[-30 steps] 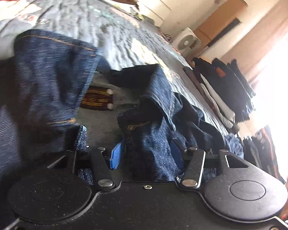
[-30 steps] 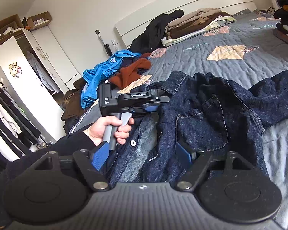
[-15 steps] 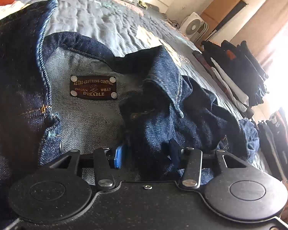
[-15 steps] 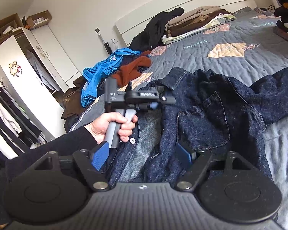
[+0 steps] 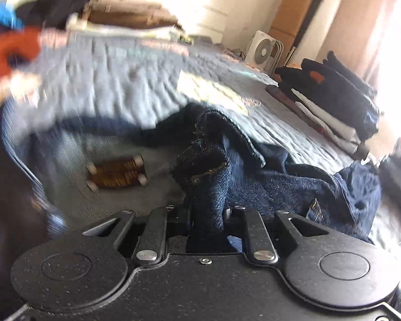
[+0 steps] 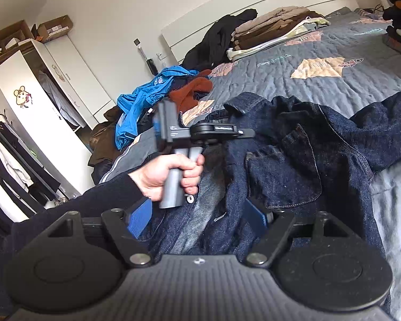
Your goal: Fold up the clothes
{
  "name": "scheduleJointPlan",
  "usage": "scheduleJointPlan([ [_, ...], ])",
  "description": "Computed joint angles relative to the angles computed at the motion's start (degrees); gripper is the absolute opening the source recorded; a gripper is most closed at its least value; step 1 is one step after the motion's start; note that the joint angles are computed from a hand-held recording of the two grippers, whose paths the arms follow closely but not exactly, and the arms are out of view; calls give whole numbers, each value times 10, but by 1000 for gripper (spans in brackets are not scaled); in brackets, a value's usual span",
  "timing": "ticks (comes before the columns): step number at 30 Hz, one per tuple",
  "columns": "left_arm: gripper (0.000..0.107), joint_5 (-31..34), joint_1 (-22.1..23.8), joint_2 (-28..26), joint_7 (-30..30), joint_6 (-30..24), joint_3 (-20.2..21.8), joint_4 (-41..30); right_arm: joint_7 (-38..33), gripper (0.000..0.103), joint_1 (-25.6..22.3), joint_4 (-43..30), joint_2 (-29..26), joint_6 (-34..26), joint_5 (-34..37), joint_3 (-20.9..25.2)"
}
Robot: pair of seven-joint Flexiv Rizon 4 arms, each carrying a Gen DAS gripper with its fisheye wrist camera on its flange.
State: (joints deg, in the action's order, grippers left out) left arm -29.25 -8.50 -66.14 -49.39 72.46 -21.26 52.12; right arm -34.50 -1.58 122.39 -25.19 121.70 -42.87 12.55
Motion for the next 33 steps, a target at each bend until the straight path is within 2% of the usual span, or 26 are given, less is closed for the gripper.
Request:
scheduleJointPlan([
  [1, 17, 12, -9, 11, -7, 21, 21, 11, 0, 76, -1, 0, -1, 1, -1, 0],
  [3, 17, 75, -34, 25, -51, 12, 84, 3, 1, 76, -3, 0, -1, 3, -3, 0],
  [5, 17, 221, -47, 31, -165, -13, 128, -31, 1, 76, -3, 1, -1, 8, -4, -1],
  [6, 17, 273, -55, 31, -208, -21, 148, -47, 0, 76, -2, 2, 0, 10, -4, -2],
  [7, 16, 309, -54, 35, -241, -28, 151, -53, -1, 76, -2, 2, 0, 10, -4, -3],
  [9, 15, 319, -70, 43, -274, -30, 192, -55, -1, 76, -1, 2, 1, 11, -6, -4],
  [11, 15, 271, -93, 39, -257, -53, 251, -64, 1, 76, -2, 2, 0, 12, -7, -5],
  [12, 24, 247, -112, 21, -255, -84, 297, -93, 1, 76, -3, 2, 0, 14, -6, -6],
  [13, 42, 231, -125, -5, -257, -126, 343, -139, 2, 76, -3, 2, -1, 16, -6, -6],
  [14, 53, 198, -136, -37, -255, -155, 390, -179, 3, 76, -2, 2, -1, 16, -4, -7],
  [15, 73, 142, -145, -65, -236, -175, 437, -201, 5, 76, -2, 0, -2, 13, -7, -7],
  [16, 80, 108, -155, -81, -224, -184, 474, -204, 4, 76, -1, 0, -2, 11, -7, -8],
  [17, 80, 110, -164, -80, -229, -163, 492, -189, 3, 76, 0, 0, -1, 9, -7, -8],
  [18, 80, 112, -173, -70, -217, -127, 492, -154, 3, 76, -2, -2, -2, 9, -10, -7],
  [19, 78, 126, -177, -46, -230, -88, 473, -108, 4, 76, -4, -3, -2, 9, -13, -6],
  [21, 73, 235, -153, 29, -281, -27, 389, -14, 3, 76, -4, -2, -1, 13, -11, -7],
  [23, 73, 364, -104, 103, -363, 46, 295, 79, 4, 76, -2, -1, 0, 13, -5, -9],
  [26, 73, 520, 3, 216, -497, 107, 156, 219, -4, 76, 7, 2, 4, 5, 11, -14],
  [27, 73, 541, 35, 247, -519, 129, 121, 265, -12, 76, 15, 4, 7, 2, 23, -18],
  [28, 73, 537, 54, 276, -536, 153, 103, 312, -17, 76, 19, 4, 7, 0, 30, -18],
  [29, 73, 525, 64, 304, -536, 172, 97, 359, -22, 76, 21, 3, 7, -3, 34, -17],
  [30, 73, 484, 82, 321, -501, 201, 76, 405, -28, 76, 24, 2, 8, -7, 38, -17],
  [31, 73, 465, 94, 344, -494, 221, 62, 451, -35, 76, 30, 1, 9, -15, 44, -18],
  [33, 73, 456, 140, 374, -503, 247, 13, 524, -48, 76, 36, 0, 11, -27, 47, -13],
])
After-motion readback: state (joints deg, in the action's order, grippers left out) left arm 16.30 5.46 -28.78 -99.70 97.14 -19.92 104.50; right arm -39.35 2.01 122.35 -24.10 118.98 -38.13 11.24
